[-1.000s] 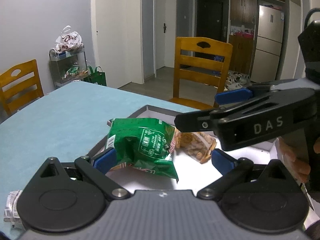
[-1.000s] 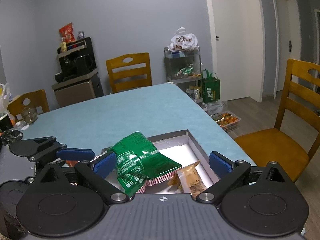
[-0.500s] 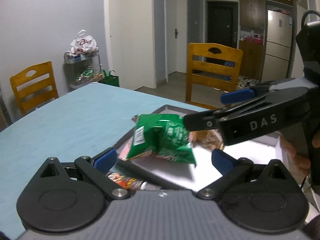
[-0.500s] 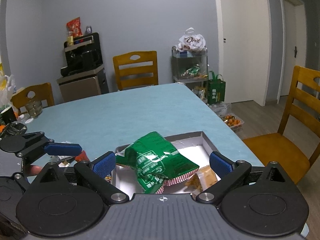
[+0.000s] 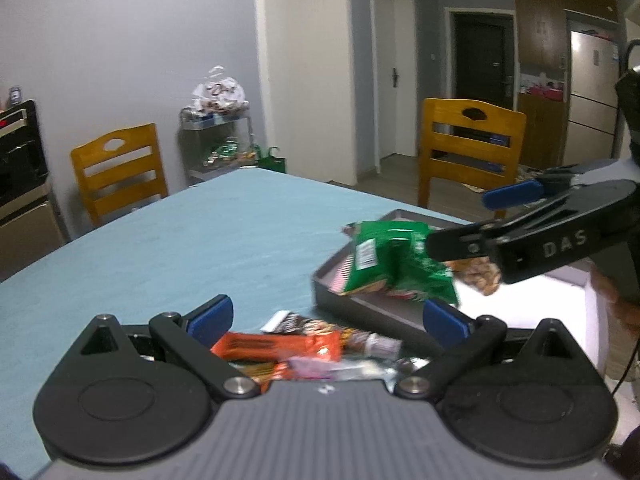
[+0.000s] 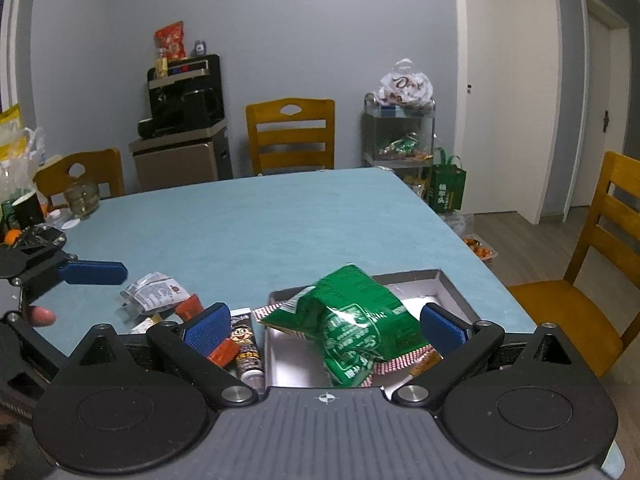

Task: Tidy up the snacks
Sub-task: 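Move the left tool back to the clear wrapped pastry on the table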

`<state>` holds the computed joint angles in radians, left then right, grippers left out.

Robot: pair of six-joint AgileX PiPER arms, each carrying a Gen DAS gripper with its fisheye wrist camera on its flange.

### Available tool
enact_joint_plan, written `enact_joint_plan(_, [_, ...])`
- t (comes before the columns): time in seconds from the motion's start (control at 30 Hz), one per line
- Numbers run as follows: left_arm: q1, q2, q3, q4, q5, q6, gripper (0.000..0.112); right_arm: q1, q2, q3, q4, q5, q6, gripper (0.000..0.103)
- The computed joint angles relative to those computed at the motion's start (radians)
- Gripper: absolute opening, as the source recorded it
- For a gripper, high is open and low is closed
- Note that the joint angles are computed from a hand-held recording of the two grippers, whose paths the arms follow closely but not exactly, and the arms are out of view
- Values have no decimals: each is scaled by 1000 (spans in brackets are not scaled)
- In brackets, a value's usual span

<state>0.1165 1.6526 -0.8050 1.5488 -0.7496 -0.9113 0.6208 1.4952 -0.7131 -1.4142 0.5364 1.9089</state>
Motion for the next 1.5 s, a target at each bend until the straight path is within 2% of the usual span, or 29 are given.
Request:
enact_joint_plan(0.1, [33,-13,3,-3,4,9,102,20,12,-22,19,17,-22,102])
enact_joint_plan(0.33, [176,-24,15,17,-59,80,102,63,33,-53,41,44,-47,103])
enact_joint_plan(0.43, [205,-11,18,9,-53,118,102,76,41,-60,36,41,-52,103])
enact_joint_plan(0.73, [185,62,-26,9,46,84,102,120,73,-65,12,2,-72,103])
enact_joint_plan(0.87, [171,88,-24,16,71,85,102,145,90,-64,19,14,-102,103])
enact_joint_plan(1.0, [142,110,-24,-46,104,129,102,150,114,-61,22,-9,-108,103])
enact_joint_plan(1.3, [49,245,-229,-40,201,-72,102,160,173,-122,30,-36,-153,103])
enact_joint_plan(1.5, [-25,355,-355,-45,288,-85,102,160,194,-137,47,-51,-177,103])
